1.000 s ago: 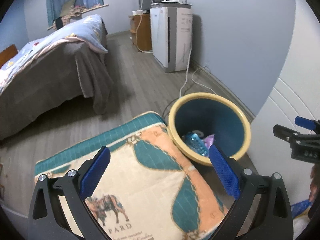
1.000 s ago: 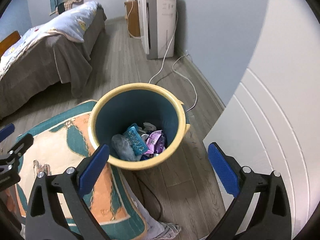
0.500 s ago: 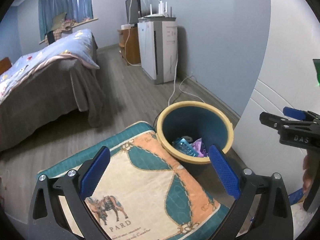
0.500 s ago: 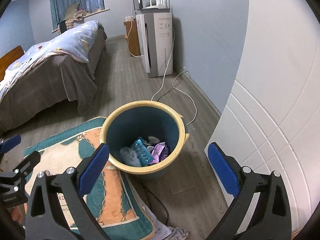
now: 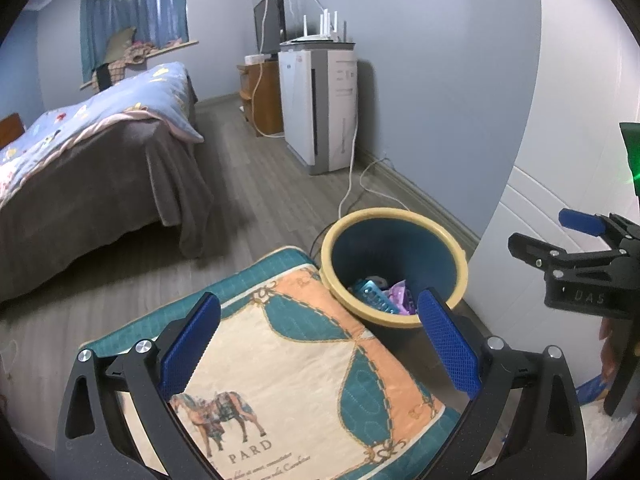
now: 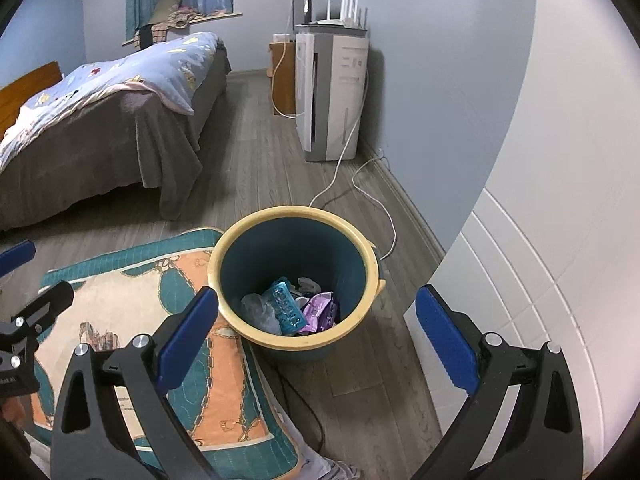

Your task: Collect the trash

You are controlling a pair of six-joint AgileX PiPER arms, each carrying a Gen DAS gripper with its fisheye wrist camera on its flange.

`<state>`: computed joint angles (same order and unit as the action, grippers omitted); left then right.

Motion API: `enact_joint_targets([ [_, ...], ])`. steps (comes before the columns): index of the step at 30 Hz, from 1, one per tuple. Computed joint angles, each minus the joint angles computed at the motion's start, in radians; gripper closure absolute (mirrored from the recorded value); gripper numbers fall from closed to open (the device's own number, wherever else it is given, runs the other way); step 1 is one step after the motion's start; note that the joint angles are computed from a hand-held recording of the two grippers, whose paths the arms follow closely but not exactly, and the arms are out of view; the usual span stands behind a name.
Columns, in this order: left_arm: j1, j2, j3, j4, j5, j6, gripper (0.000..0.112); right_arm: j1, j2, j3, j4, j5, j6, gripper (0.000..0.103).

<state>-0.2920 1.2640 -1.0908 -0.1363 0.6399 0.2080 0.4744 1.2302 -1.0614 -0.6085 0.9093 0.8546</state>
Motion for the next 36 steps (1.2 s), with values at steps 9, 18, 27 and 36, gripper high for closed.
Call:
enact_joint_targets([
  [9,0.002,-0.010,0.010,0.016,-0.009,-0.005,0.014,0.017,0.000,-0.001,-0.018,0.014,0.029,0.006],
  [18,-0.005,-0.011,0.010,0.028,-0.009,-0.020,0.014,0.007,-0.007,0.006,-0.004,0.013,0.023,0.006],
  [27,-0.007,-0.014,0.013,0.028,-0.008,-0.016,0.014,0.004,-0.004,0.003,-0.001,0.013,0.019,0.006],
  [36,0.003,-0.018,0.018,0.009,-0.007,0.010,0.014,-0.001,-0.005,0.003,0.004,0.010,0.010,0.006],
])
